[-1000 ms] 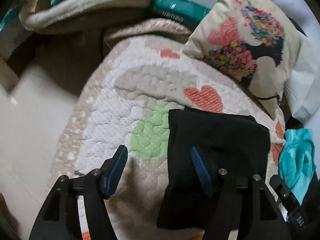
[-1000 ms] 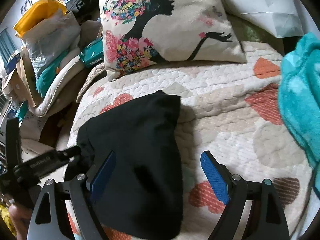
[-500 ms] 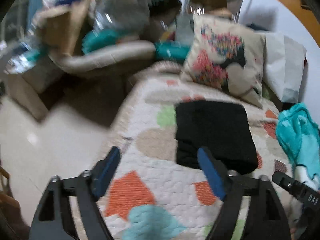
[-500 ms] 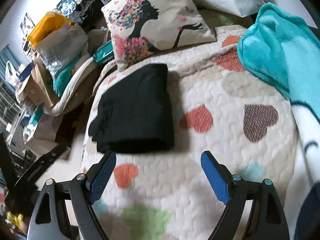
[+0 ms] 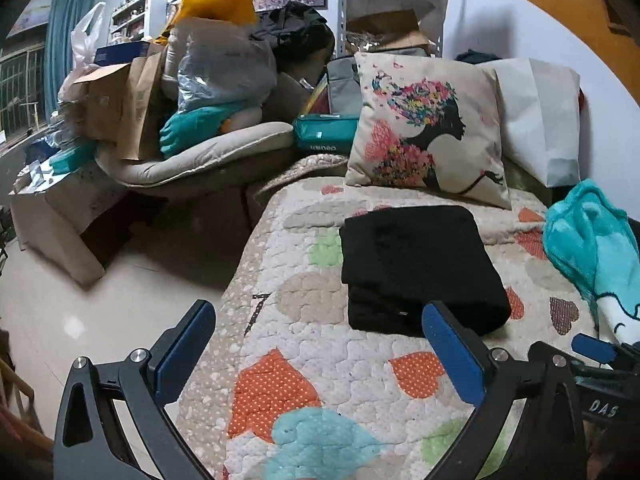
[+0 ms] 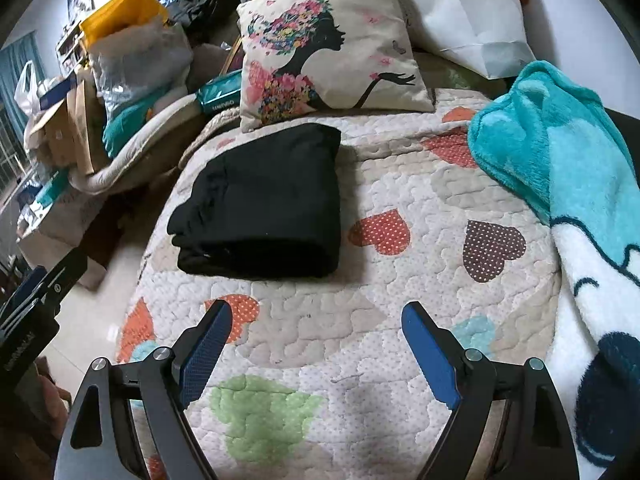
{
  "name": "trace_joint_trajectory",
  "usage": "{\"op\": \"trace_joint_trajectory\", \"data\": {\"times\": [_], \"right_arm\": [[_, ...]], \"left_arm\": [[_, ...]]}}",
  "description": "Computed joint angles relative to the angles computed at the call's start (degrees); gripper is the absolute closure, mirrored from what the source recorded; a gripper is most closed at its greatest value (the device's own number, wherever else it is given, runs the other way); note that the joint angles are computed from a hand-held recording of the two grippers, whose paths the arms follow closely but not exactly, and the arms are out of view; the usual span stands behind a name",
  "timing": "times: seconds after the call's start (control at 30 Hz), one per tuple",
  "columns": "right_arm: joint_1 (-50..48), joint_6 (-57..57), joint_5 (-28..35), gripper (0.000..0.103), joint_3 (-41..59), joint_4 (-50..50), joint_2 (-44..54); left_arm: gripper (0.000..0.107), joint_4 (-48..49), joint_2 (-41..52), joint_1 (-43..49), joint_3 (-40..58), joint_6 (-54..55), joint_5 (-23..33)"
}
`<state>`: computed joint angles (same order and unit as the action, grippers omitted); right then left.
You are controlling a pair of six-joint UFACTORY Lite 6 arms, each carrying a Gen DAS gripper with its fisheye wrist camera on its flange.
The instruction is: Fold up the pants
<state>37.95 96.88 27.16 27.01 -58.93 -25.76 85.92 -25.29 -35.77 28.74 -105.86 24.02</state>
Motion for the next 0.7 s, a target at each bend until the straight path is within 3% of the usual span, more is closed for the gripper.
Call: {"op": "trace_joint_trajectory", "data": {"times": [0.33, 0.7], "right_arm": [[0.8, 3.8, 0.6, 0.013, 1.4, -5.1, 6.2], [-1.3, 2.9, -0.5, 0.013, 0.7, -4.2, 6.4]], "left_arm": [[0.004, -5.5, 1.9, 3.1, 1.0, 4.3, -8.5], [0.004, -11.8, 4.6, 4.1, 2.3, 9.8, -9.6]]}}
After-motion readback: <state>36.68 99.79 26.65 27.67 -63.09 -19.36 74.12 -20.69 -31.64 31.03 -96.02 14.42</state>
